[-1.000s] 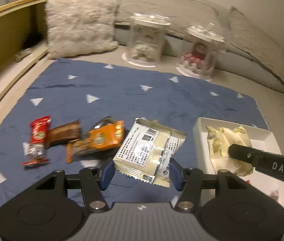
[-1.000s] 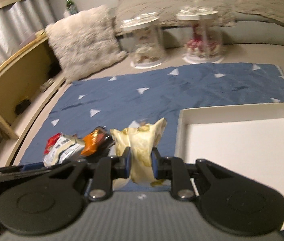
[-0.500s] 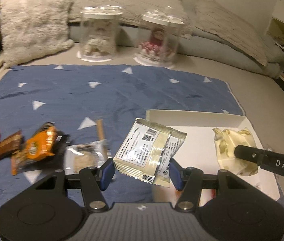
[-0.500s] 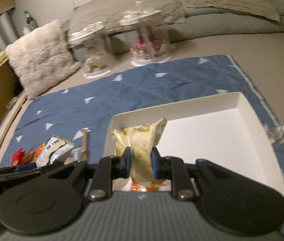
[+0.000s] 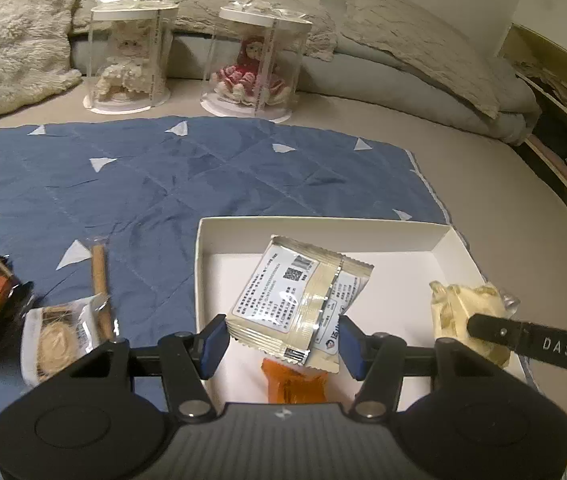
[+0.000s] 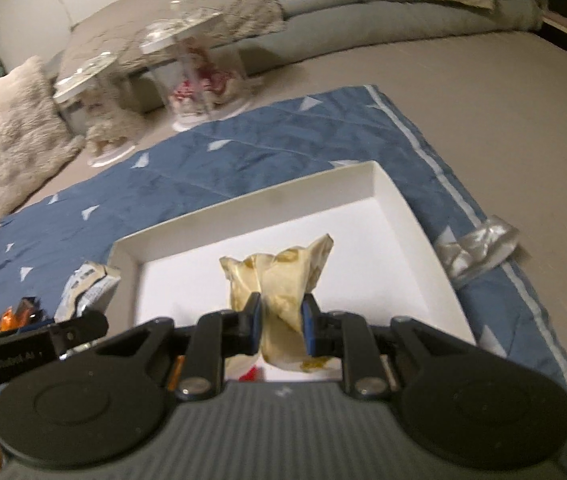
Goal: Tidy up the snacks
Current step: 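Carry the white packet and cream bag into the white tray and release both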
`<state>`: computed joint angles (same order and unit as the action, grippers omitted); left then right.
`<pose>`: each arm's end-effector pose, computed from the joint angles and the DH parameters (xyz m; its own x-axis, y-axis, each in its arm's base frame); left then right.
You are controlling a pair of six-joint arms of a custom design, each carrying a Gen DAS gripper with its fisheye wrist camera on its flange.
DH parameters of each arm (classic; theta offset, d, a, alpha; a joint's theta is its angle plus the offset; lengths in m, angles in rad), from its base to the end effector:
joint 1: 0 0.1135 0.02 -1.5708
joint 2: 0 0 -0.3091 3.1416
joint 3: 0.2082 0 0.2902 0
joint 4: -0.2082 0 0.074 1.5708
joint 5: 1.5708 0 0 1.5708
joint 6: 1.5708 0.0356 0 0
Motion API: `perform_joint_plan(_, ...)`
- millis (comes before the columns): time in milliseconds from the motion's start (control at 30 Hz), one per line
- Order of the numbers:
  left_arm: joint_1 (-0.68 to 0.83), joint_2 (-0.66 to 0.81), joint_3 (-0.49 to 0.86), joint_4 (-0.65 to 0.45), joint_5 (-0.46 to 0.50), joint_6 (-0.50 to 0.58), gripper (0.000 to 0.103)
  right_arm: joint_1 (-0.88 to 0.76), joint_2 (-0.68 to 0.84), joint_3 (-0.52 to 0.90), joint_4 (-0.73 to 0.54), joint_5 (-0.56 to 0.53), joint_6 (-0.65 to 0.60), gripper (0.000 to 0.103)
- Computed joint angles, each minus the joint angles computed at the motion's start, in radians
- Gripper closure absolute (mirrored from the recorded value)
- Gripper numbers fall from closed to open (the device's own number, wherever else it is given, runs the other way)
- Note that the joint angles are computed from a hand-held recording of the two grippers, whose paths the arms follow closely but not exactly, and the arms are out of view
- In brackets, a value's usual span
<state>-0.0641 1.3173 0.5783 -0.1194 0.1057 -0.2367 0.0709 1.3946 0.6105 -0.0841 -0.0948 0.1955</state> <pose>0.2635 -0.0207 0.1830 -0.7653 -0.1845 -0.6167 -0.0483 0.9718 -0.2309 0.2790 0.0232 0.1763 -0.7723 0.1390 -0.6199 0.0189 0.9803 0.1964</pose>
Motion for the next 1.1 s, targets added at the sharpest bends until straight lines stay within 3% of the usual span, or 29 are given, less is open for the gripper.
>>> perform_joint_plan(133, -0.001, 0.037, 0.006, 0.051, 0.005, 0.012, 0.041, -0.012, 0.066, 0.03, 0.019, -0.005, -0.012, 0.079)
perform_joint_plan(200, -0.009, 0.052, 0.009, 0.069, -0.001, 0.001, 0.033, -0.015, 0.088, 0.04, 0.028, -0.007, -0.015, 0.079)
perform_joint_plan(267, -0.016, 0.068, 0.015, 0.071, -0.008, -0.018, 0.013, -0.019, 0.105, 0.042, 0.048, -0.015, -0.01, 0.077)
perform_joint_plan(333, -0.024, 0.08, 0.022, 0.056, -0.023, -0.021, 0.012, -0.018, 0.119, 0.046, 0.053, -0.015, -0.001, 0.073)
perform_joint_plan(467, -0.034, 0.099, 0.037, 0.007, -0.041, 0.007, 0.012, -0.014, 0.134, 0.054, 0.045, 0.014, -0.004, 0.048)
perform_joint_plan(933, -0.064, 0.064, 0.033, -0.109, -0.076, 0.046, 0.0, -0.02, 0.046, 0.008, -0.036, 0.063, -0.08, 0.013)
perform_joint_plan(1033, -0.066, 0.042, 0.025, -0.128, -0.078, 0.046, 0.0, -0.025, 0.007, -0.015, -0.04, 0.076, -0.091, 0.011)
perform_joint_plan(1100, -0.065, 0.028, 0.022, -0.138, -0.076, 0.043, 0.0, -0.029, -0.018, -0.037, -0.031, 0.091, -0.097, 0.0)
